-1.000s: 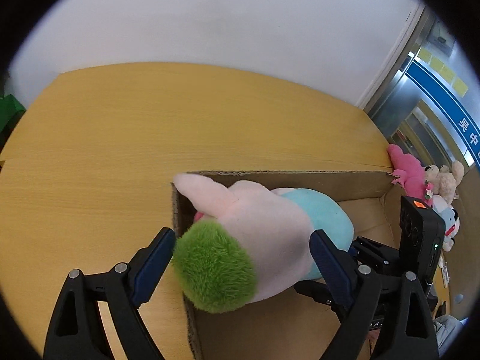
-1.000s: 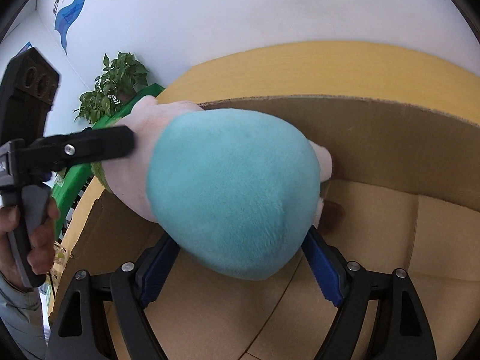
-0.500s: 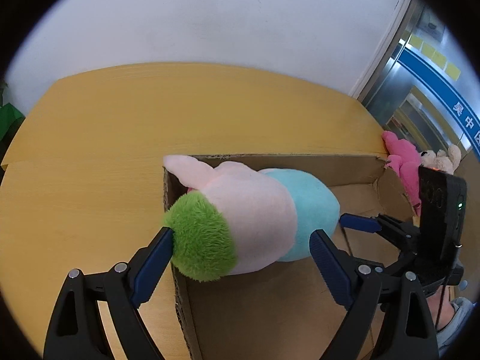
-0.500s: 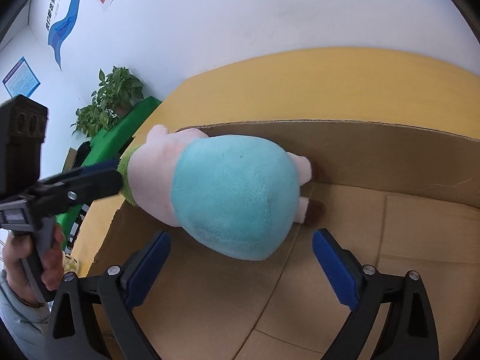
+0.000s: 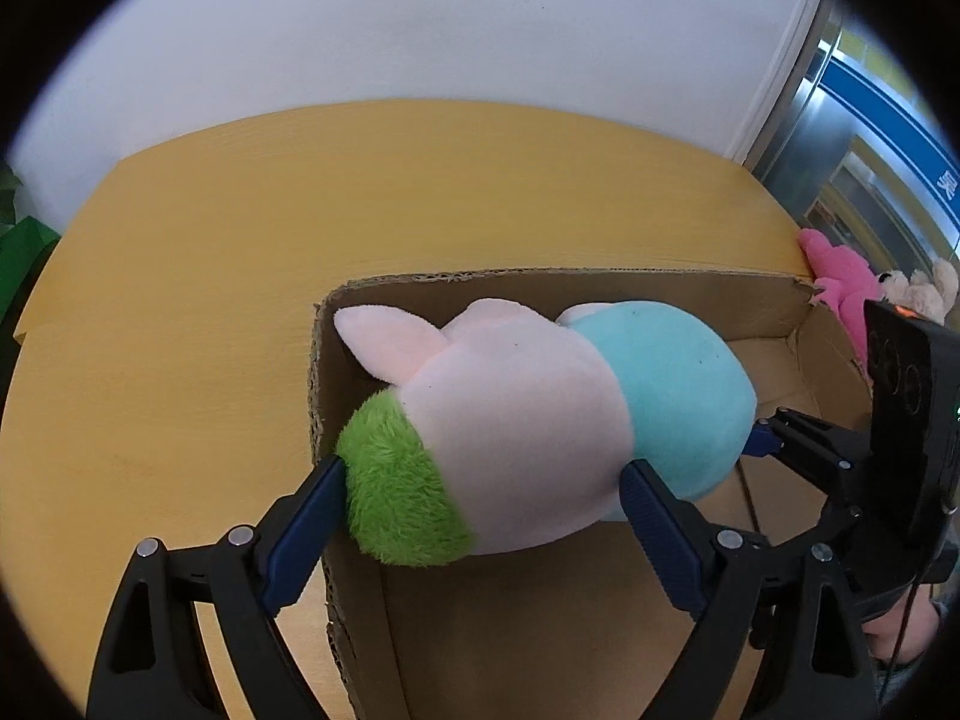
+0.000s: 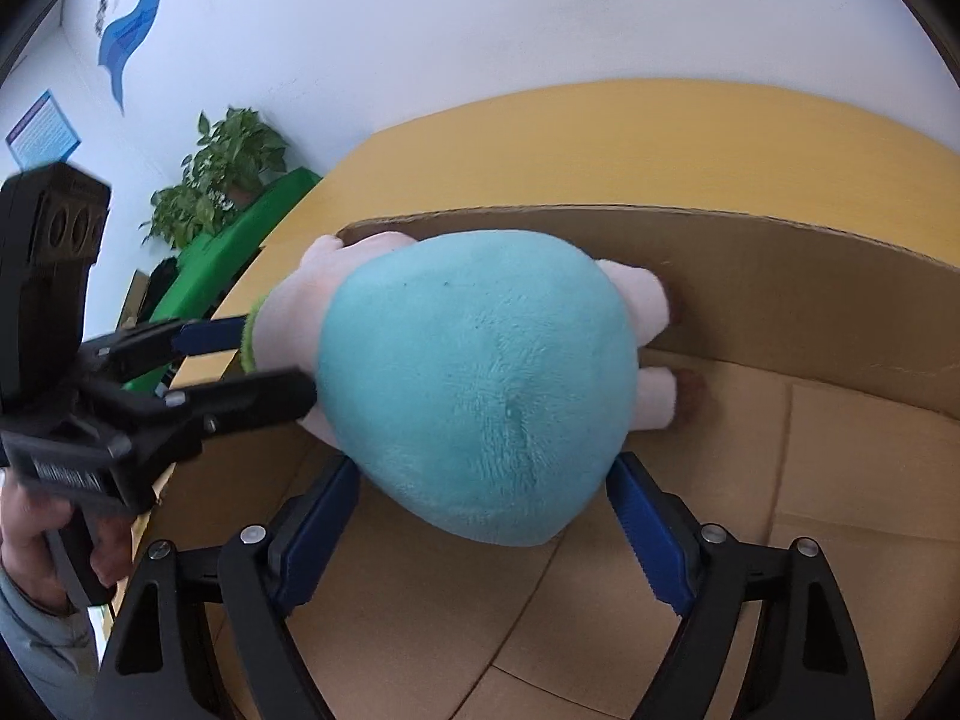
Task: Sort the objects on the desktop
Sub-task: 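Lower the plush pig into the box and open both grippers, then withdraw both grippers toward the white phone case and black box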
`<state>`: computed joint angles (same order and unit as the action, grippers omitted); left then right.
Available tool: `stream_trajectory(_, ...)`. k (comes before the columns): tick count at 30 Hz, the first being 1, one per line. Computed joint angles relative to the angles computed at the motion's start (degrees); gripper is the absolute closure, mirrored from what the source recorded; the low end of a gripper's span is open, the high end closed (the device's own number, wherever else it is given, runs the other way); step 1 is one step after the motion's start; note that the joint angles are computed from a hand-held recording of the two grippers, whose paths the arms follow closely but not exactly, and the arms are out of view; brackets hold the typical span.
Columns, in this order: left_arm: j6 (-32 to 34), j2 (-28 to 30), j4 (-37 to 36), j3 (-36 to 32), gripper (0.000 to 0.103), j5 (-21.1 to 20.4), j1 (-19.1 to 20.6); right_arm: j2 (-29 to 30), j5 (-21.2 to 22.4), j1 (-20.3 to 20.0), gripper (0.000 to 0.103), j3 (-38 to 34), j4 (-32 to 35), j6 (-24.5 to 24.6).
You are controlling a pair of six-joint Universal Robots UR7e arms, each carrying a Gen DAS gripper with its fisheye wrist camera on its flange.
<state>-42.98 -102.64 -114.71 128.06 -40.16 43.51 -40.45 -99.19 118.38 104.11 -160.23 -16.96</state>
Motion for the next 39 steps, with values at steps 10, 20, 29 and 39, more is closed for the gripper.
stream_trajectory(10, -13.7, -9.4, 17.5, 0.5, 0.011, 4.5, -10.9, -4.3, -2.7, 0.1, 0.017, 3.4, 0.7, 1.5)
stream_trajectory(20, -47.3, -15.9, 55.9, -1.6, 0.010, 9.2, -39.8, -25.5, -6.6, 6.7, 0.000, 20.5, -13.1, -1.9)
stream_trajectory(29, -63.7, -8.0, 62.4, 0.2, 0.008, 6.4, -52.9, -36.1, -15.1, 16.2, 0.015, 32.0, -18.3, -6.0)
stream_trajectory(39, -65.2, -1.8, 54.0, 3.6, 0.008, 3.3, -58.7, -46.4, -15.8, 16.9, 0.000, 40.4, -18.1, -2.2)
